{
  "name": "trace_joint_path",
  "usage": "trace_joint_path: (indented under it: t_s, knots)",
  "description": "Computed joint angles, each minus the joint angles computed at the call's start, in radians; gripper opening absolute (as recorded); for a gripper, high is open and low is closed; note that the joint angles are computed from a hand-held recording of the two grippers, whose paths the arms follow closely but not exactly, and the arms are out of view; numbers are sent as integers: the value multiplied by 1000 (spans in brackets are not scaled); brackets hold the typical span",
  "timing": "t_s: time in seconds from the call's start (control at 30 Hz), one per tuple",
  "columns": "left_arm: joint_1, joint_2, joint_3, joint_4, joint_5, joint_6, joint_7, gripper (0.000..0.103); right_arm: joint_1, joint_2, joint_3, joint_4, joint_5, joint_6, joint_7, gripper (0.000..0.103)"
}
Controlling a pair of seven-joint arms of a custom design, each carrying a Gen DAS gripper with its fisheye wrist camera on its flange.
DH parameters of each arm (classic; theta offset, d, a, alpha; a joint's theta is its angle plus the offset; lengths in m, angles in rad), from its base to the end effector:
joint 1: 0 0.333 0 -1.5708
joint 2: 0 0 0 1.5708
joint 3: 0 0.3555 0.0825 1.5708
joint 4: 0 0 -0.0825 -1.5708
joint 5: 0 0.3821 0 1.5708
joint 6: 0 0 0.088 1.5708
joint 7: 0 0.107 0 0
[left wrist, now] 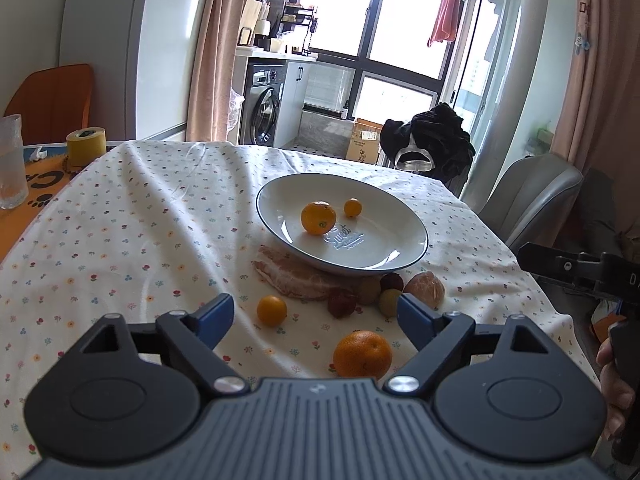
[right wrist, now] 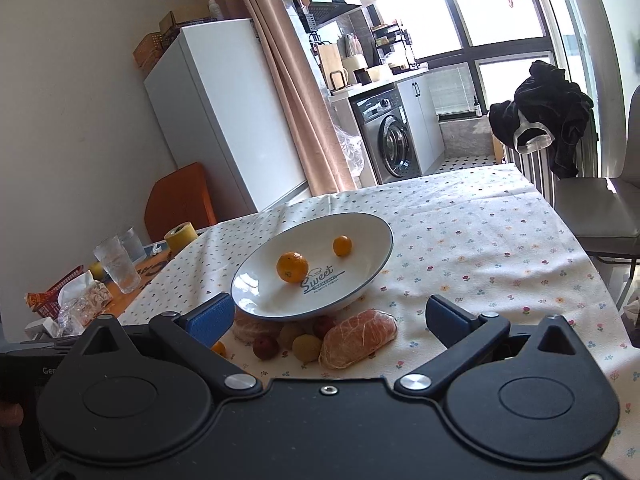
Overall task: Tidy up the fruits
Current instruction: 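Reach for and grasp another large orange with the left tool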
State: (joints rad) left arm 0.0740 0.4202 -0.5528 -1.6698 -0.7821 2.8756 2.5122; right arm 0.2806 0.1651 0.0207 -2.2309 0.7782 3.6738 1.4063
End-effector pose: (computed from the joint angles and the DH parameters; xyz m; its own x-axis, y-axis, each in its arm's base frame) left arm 0.6792 -0.2317 0.5061 -0.6323 -0.7538 0.1787 -0.5191 0.2410 -0.8200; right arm 0.5620 0.0783 0.4730 -0.2319 -0.9101 -0.3433 -0.3243 0.4051 -0.8548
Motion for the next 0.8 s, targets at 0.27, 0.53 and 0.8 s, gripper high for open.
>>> trace_joint_path:
  t_s: [0.27, 0.53, 0.8]
  knots:
    - [2, -22, -5, -28, -28, -3, 24, 87, 13, -33, 4, -43, 56, 47, -40, 103]
    - [-9, -38, 2, -57, -37, 22, 39, 87, -8, -73, 11, -91, 10, 1, -32, 103]
    - [-13, -29, 8, -51, -49, -8, 44, 81, -22, -82, 15, -114, -48, -27, 6, 103]
